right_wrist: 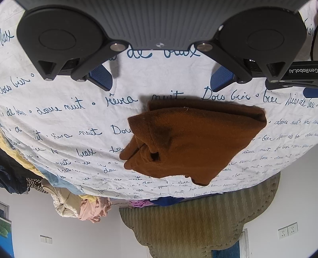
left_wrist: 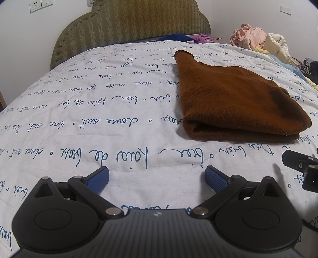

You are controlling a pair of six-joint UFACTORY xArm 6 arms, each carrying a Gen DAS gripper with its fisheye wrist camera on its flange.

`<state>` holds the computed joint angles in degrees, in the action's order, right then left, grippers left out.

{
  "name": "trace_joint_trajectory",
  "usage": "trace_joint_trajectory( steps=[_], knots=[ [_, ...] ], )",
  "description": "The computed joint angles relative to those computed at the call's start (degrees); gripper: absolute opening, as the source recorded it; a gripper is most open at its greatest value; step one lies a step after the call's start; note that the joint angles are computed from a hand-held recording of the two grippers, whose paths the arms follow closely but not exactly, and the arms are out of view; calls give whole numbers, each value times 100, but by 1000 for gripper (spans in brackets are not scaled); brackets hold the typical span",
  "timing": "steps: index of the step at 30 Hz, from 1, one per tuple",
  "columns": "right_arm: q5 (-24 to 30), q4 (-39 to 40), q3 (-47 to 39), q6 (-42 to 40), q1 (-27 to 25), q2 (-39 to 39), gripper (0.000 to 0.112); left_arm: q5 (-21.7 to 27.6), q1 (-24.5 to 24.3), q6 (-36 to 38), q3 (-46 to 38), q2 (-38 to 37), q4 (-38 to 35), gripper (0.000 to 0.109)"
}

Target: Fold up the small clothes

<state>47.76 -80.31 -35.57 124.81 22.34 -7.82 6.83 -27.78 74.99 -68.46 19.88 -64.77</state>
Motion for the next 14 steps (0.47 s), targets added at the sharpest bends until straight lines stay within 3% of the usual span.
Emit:
trace_joint_trajectory(
  steps=[14],
  knots=[
    [-13,6,-15,15,17,-5,103,-58,-56,485,-15,-14,-418,103]
  ],
)
